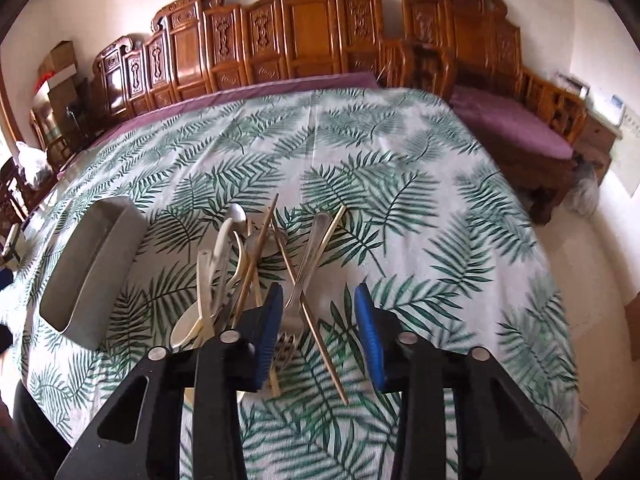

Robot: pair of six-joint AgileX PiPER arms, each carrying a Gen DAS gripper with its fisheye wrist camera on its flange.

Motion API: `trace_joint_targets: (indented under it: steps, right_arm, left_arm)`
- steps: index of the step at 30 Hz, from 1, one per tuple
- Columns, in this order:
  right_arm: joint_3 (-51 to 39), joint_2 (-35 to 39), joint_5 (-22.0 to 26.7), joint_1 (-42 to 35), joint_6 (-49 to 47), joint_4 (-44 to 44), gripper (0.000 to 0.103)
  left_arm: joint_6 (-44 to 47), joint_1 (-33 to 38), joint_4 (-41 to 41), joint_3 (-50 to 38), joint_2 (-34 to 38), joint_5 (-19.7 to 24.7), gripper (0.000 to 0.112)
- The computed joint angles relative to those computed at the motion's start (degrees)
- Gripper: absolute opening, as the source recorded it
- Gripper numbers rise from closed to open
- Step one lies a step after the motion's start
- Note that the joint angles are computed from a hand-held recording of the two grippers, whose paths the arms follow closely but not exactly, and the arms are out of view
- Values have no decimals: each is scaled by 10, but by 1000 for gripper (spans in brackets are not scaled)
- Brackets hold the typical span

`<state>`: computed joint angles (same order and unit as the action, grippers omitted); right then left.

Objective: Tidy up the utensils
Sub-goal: 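Reach the right tool into the utensil cluster and grasp the metal fork, then grasp a wooden chopstick with the left tool while the right tool holds the metal fork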

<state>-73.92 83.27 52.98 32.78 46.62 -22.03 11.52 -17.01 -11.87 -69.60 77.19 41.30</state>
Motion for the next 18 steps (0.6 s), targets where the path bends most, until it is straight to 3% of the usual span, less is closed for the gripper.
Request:
trace_joint_targets:
  steps: [6, 14, 18]
  right_arm:
    - [-13, 72, -56, -77, -137, 149, 23]
    - [-54, 126, -42, -91, -186, 198, 23]
    - [-65, 138, -26, -79, -187, 175, 17]
  left_arm:
    - [-9, -15, 12, -10, 40, -1, 96]
    - [-28, -34, 30, -10, 66, -2, 96]
    - [-36, -42, 39, -3, 68, -5, 96]
